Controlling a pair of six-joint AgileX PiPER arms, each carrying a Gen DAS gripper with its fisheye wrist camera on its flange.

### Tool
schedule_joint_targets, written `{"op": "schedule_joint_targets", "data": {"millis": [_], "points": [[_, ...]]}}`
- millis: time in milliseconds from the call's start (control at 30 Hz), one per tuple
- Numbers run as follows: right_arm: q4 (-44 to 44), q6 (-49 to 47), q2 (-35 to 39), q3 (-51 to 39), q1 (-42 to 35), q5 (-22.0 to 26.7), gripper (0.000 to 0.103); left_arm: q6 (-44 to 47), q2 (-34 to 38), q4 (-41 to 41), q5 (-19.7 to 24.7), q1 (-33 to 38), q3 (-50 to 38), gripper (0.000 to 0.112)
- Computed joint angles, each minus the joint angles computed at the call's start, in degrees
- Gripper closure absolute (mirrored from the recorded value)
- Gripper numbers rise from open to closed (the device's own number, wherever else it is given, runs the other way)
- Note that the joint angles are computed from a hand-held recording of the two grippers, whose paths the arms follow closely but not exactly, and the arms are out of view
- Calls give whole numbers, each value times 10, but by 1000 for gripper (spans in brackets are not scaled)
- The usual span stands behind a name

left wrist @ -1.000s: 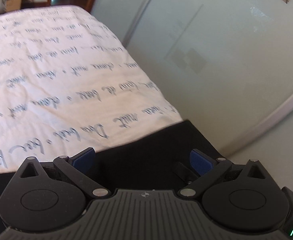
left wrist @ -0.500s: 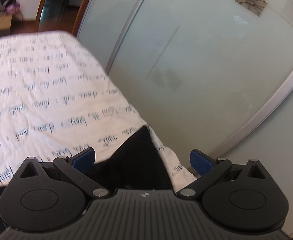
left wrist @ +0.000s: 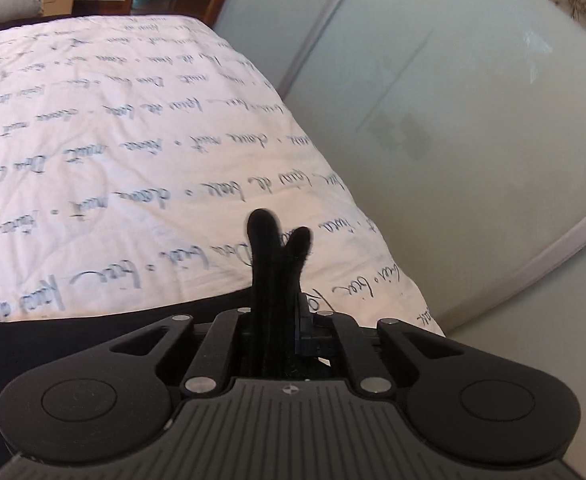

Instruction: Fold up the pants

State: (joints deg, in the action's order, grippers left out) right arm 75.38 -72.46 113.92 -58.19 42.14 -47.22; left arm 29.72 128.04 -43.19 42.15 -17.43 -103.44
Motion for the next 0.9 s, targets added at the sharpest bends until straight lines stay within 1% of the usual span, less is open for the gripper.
{"op": "schedule_joint_targets", "data": {"millis": [67,133,267,367,433,567,633,700,800,867,900], "points": [[-1,-3,2,-8,10,0,100,35,-29,-30,-16,14,44,106],[0,-11,4,-18,24,-2,100,65,-58,-40,-35,25,81,107],[3,-24,3,-42,54,1,100,140,-117,-75,-42,71,157,106],[3,-37,12,-69,73,23,100,161,-142,-74,-41,114,195,106],[1,-46,28,-95,81,52,100,166,-153,-65,-42,142,217,106],[20,-97,81,-169,94,101,100,154,-141,-31,-42,193,224,106],[40,-131,112,-212,95,129,100,147,-127,-10,-39,213,216,106],[67,-169,132,-238,96,147,100,146,-109,2,-38,229,209,106],[109,-220,148,-261,100,159,100,167,-94,-10,-40,247,212,106],[119,-232,147,-258,103,163,100,186,-92,-21,-46,255,220,105],[127,-250,149,-266,96,171,100,192,-91,-24,-50,258,223,100]]}}
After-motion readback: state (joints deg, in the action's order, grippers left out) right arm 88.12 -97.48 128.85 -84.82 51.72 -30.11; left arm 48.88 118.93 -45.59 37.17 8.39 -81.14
